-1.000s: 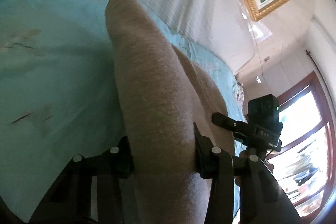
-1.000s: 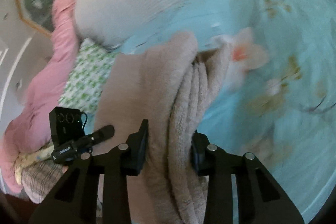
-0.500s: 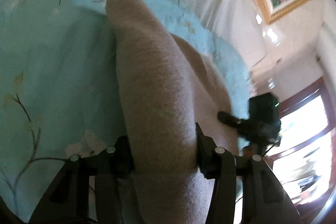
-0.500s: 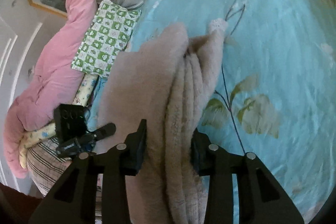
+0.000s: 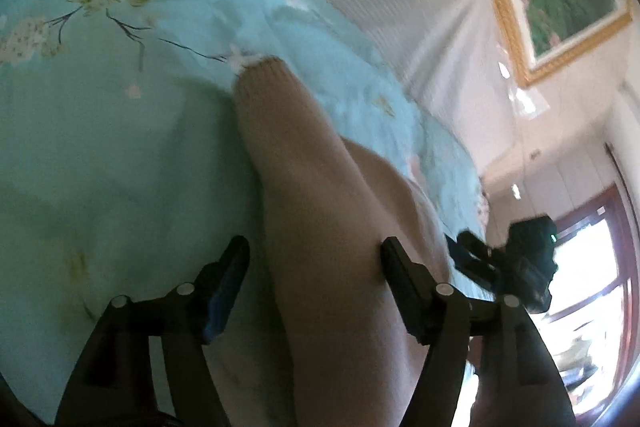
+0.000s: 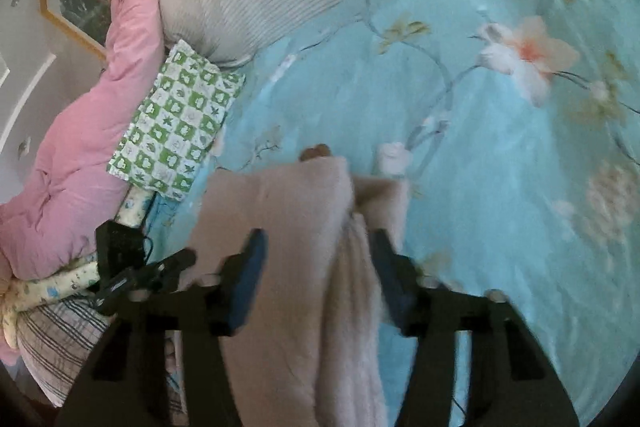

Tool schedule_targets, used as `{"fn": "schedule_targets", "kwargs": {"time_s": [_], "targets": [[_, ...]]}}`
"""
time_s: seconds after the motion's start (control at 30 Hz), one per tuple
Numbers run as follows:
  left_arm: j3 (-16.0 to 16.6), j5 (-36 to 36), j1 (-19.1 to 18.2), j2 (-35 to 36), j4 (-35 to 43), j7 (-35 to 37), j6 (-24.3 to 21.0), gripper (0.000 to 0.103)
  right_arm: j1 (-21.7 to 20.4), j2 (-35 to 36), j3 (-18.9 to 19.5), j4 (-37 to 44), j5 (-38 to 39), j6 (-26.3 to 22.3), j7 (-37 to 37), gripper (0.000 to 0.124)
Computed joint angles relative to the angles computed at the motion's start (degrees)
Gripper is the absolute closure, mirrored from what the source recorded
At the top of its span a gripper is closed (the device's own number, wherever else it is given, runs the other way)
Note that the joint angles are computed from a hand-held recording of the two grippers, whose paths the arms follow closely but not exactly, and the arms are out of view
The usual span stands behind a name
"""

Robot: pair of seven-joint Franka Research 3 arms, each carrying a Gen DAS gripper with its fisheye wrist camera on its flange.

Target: Fold small clothes

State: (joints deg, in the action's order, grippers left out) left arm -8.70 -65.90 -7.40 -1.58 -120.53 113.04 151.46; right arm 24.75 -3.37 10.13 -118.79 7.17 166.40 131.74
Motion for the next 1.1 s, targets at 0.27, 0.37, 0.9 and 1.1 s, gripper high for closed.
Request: {"fn": "schedule_targets", "kwargs": {"time_s": [0.27,0.37,0.9,1.1], "targets": [[-2.3,4.2,1.4,6.9,6.6,-4.2,3.1,0.079,0.9,2.1,-1.2,1.1,3.6,1.7,-5.0,0.116],[-3.1,20.4,-0.9,7.1,7.2,-12.3,8.9,0.085,-1.6,-1.2,-0.6,-1.4,-6.5,0.3,3.1,0.116],[-0.6,41.1,-4.6,-10.7,-10.0,-31.3,10.3,0.056,-3.4,-9.7,3.1,-9.6,-10.8,-1.1,12.0,0.104],[3.4,37.9,-12.8,-23.8,-23.1,-33.3,9.3,0.056,-4.9,-20.1,9.0,-19.1,-9.3,-1.7,16.1,0.077]]}}
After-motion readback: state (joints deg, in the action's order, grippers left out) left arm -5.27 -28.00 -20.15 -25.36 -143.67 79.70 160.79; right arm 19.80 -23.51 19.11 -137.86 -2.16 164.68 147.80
